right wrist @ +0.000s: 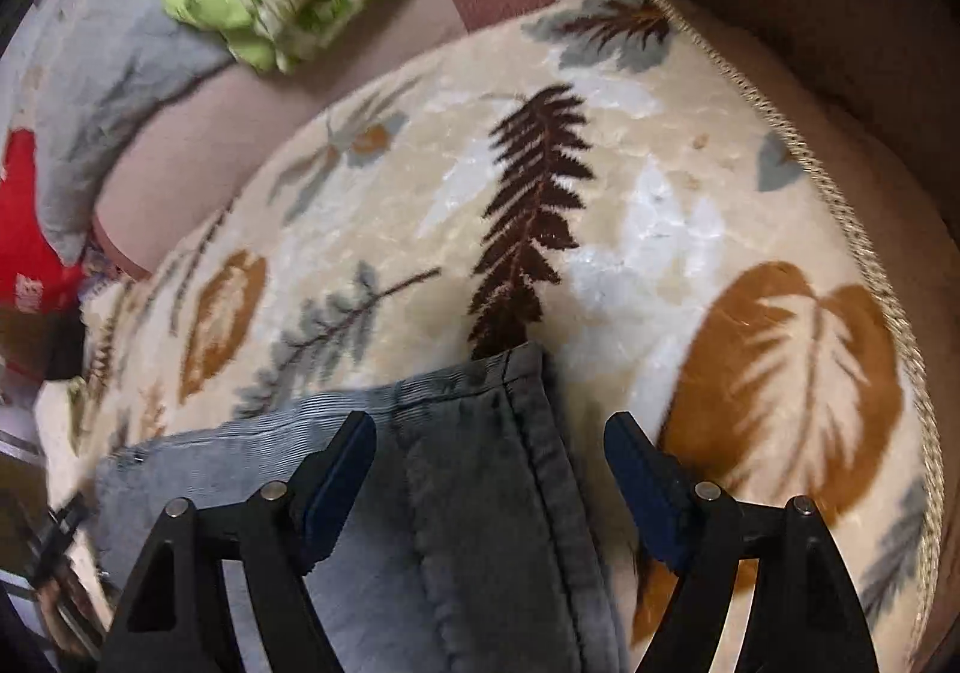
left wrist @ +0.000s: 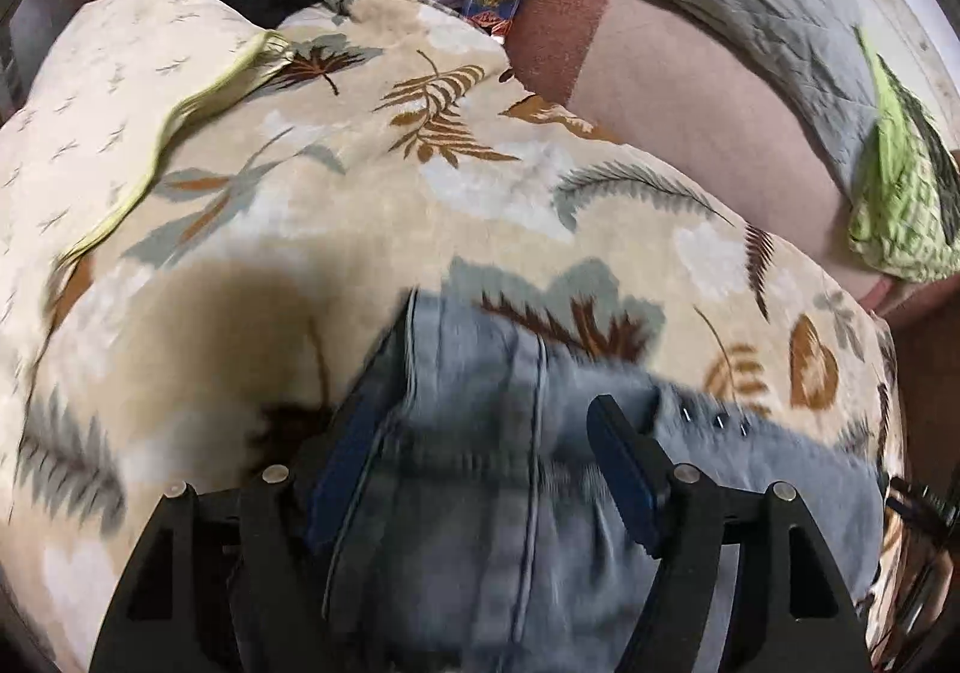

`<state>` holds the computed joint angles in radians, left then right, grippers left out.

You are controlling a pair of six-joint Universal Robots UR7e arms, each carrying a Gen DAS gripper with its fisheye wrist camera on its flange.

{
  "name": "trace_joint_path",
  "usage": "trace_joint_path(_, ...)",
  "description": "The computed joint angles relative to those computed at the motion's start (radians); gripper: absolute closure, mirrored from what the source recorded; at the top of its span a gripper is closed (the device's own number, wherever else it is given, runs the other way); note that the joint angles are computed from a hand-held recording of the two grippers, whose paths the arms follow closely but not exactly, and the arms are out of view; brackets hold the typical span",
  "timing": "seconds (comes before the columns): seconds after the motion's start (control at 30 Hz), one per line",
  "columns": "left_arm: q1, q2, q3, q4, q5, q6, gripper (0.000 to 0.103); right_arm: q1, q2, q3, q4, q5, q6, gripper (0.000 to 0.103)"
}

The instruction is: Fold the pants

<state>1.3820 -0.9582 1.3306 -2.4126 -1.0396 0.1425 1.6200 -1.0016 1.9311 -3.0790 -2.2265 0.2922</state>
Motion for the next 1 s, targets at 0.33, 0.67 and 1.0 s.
trace_joint_path(0.33,0.029,0.127,-0.209,0.137,-0.036,-0.071,0.044,-0.011,-0.018,-0.008,0.02,0.061,-0.005,0.022)
trace_joint_path(0.67,0.026,0.194,-0.331,0.291,-0.008,-0.145,0.101,-0.002,0.039,-0.112,0.197,-0.044,-0.006,0.084)
trace_joint_path(1.0,0.01,0.072,-0.217,0.133,-0.112,-0.122,0.101,0.078,0.018,-0.086,0.044,-0.152,-0.087,0.09)
